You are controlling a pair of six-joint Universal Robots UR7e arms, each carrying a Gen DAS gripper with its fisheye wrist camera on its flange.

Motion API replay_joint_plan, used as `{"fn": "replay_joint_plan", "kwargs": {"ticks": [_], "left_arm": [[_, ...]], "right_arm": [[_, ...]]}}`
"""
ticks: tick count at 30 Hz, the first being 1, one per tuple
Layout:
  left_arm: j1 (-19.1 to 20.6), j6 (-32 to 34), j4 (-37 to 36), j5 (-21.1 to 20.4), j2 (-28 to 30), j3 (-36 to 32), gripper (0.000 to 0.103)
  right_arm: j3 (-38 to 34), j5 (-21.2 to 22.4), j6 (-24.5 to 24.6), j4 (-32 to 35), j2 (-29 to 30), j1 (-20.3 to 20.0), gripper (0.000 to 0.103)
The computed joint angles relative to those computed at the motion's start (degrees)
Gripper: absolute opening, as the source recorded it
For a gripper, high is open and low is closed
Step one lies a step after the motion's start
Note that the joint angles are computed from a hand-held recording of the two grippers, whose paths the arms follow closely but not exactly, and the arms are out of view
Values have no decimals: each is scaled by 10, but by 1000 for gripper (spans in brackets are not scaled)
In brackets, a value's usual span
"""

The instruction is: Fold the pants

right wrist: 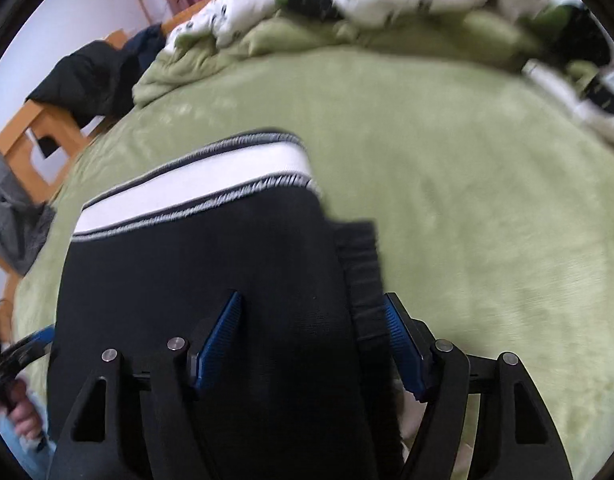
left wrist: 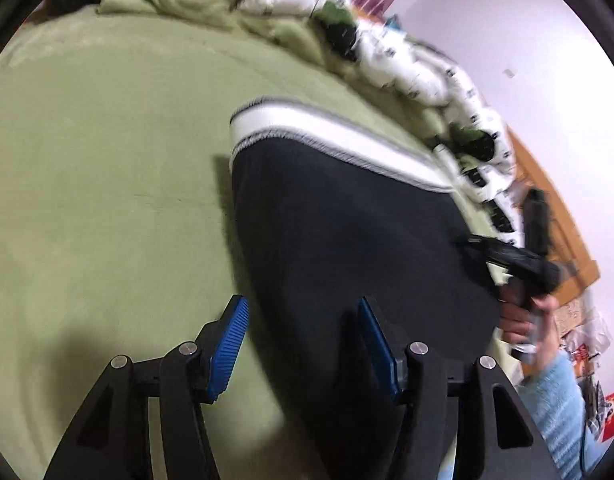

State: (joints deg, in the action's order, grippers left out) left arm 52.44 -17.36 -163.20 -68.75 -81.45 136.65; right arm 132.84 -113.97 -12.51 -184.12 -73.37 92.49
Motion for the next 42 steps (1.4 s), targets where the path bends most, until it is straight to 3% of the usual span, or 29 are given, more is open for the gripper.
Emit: {"fn": "replay_joint_plan", "kwargs": {"ticks": [4,7,9,12,17,19,21,23,27,30,32,34,36,38,40,42], "left_arm": [[60,-1,-53,-97,55,-22,55],[53,-24,-55,-91,72,-31,49],[42,-36,-46,-81,74,-38,35],[38,-28,-34,-85,57,-42,24],[41,-3,-7,-109,-13,-40,22],[40,11,32,-90,-50,-48,21],[56,39,98,-80,-92,-70,21],[81,71,171,-75,-119,-102,21],[126,109,247,-45,-134,-141,23],[166,122,270,-55,-122,-144,41],[157,140,248,-13,-127,-115,48],[147,161,226,4,-144,-89,53],[127,166,197,37,-167,-63,51],[102,176,159,71,-188,-42,51],[87,191,147,83,-197,-38,51],[80,193,142,95,-189,-47,51]], "right_arm": [[16,76,-10,39,-28,-43,69],[19,88,6,49,-34,-48,71],[16,76,48,64,-39,-37,69],[16,30,58,60,-42,2,52],[49,14,127,4,-51,66,33],[60,27,157,-32,-40,94,22],[63,70,190,-77,-9,117,22],[51,53,186,-133,51,150,21],[11,78,184,-200,170,164,21],[1,34,150,-290,236,167,27],[6,18,152,-281,243,150,35],[22,20,152,-274,240,140,43],[13,-20,151,-214,221,163,47],[-8,-95,131,-169,212,205,52],[-27,-147,88,-197,218,236,52],[-49,-147,65,-212,223,241,55]]}}
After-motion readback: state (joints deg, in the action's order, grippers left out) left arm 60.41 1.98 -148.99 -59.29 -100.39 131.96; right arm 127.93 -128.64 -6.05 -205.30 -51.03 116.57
